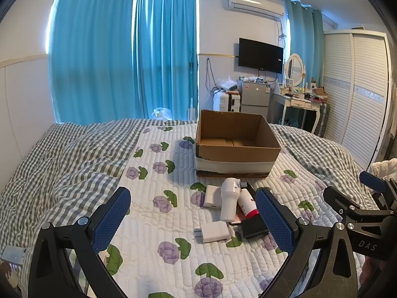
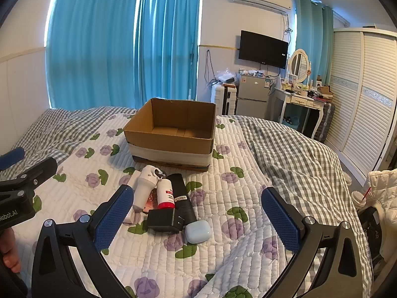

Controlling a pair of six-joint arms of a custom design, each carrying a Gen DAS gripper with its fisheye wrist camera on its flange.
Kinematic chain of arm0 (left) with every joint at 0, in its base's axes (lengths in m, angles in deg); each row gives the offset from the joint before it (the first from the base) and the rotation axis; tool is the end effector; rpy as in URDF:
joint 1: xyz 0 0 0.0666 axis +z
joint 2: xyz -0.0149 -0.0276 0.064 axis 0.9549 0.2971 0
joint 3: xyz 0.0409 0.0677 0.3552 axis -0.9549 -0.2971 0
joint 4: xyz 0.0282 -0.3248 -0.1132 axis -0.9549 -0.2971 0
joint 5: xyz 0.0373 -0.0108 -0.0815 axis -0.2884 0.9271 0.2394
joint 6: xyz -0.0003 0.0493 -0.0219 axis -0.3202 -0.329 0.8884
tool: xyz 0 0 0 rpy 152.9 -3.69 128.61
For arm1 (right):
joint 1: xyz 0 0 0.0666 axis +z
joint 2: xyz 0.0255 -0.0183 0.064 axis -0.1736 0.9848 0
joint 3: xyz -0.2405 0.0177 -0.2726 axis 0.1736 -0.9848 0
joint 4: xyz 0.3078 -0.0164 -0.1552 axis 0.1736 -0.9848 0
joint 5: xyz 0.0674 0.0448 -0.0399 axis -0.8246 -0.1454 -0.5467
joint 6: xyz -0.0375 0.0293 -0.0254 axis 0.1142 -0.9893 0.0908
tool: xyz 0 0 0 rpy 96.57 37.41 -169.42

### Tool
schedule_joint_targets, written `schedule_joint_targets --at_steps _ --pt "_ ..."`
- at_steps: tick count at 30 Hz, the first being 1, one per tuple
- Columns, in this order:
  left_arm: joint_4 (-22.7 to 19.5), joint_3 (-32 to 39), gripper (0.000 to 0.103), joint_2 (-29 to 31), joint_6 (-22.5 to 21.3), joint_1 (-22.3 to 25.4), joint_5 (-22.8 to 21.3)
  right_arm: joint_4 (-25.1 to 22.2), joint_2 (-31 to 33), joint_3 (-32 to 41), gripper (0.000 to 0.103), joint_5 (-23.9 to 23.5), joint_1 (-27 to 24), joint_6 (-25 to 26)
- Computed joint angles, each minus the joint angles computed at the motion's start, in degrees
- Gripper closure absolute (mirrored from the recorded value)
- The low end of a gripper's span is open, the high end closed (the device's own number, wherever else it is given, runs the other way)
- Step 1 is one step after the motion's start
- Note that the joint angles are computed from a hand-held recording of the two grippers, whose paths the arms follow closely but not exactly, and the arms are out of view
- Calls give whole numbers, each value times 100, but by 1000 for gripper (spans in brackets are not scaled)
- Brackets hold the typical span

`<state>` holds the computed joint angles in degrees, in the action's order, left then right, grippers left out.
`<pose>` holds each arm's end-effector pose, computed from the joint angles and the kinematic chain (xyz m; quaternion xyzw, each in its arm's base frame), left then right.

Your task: Organize rigid objects

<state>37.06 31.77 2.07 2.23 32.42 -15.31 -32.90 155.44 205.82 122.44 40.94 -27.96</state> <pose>0.3162 -0.2393 0.4855 -0.0400 0.8558 0.0231 0.5152 0.3395 0.3823 0.5433 -0.0635 0.8623 0.0064 0.5023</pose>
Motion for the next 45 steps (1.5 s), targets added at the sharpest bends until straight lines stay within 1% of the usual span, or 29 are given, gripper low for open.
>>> schedule_joint_targets --at_steps 16,27,31,34,39,42,45 --pt "8 2 0 5 -10 -7 -2 -21 56 80 0 8 31 13" --pt "-29 36 0 -15 22 -76 -86 -45 15 107 0 44 90 52" --pt "-150 145 0 28 105 -83 -71 -62 0 120 0 32 104 106" --pt "-278 247 0 74 209 -85 -38 -189 47 267 0 75 128 184" --pt "-342 541 0 279 44 -72 -131 -326 116 452 0 76 100 190" --pt "-520 805 0 519 42 25 -53 -475 194 550 0 -10 25 193" --pt "-651 920 0 724 117 153 111 -635 319 677 0 -224 -151 313"
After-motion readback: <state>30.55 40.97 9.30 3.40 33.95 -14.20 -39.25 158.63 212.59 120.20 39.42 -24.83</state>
